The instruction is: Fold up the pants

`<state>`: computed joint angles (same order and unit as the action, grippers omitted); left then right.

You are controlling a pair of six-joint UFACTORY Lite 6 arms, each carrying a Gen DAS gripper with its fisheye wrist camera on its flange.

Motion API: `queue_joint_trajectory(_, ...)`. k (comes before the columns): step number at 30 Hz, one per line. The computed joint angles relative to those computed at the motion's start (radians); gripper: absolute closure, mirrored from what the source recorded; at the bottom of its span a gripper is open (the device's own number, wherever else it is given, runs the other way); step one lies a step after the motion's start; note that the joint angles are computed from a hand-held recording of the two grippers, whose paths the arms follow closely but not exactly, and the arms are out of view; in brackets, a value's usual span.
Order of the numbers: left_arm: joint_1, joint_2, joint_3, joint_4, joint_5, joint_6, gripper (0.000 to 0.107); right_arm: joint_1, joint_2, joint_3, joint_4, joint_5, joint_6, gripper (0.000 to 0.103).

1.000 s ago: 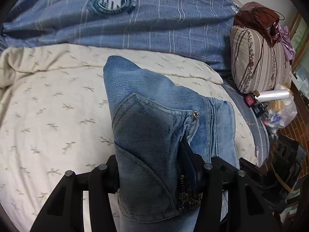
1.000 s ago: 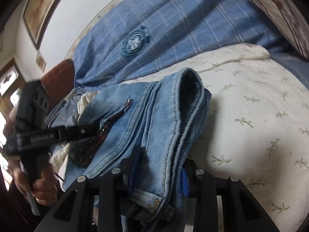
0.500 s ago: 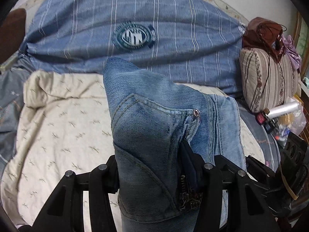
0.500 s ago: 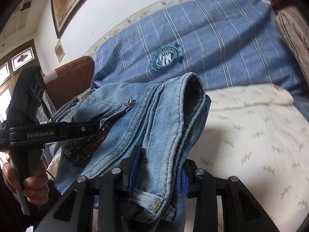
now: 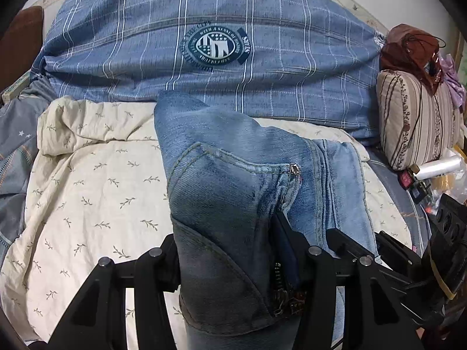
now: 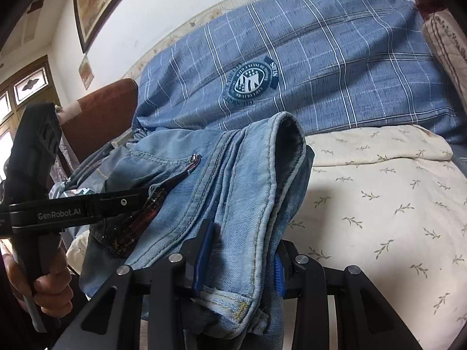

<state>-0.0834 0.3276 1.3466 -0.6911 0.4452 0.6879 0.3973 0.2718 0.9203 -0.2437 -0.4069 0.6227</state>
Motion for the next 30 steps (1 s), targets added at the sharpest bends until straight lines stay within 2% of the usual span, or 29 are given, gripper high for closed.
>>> queue_joint_trajectory(22, -0.008, 0.195, 0.112, 0.07, 0.006, -0.064, 0.05, -0.02, 0.17, 0.137, -0.11, 0.087, 0.126, 0.065)
queue_joint_trajectory(26, -0.004, 0.207, 0.145, 0.107, 0.035, -0.097, 0.047, -0.033, 0.185, 0.144, -0.159, 0.09, 0.199, 0.057)
queue_joint_trajectory(28, -0.01, 0.197, 0.146, 0.177, 0.021, -0.168, 0.04, -0.038, 0.18, 0.136, -0.168, 0.089, 0.216, 0.054)
queue_joint_trajectory(30, -0.014, 0.176, 0.134, 0.253, -0.001, -0.223, 0.037, -0.04, 0.165, 0.121, -0.147, 0.085, 0.199, 0.048)
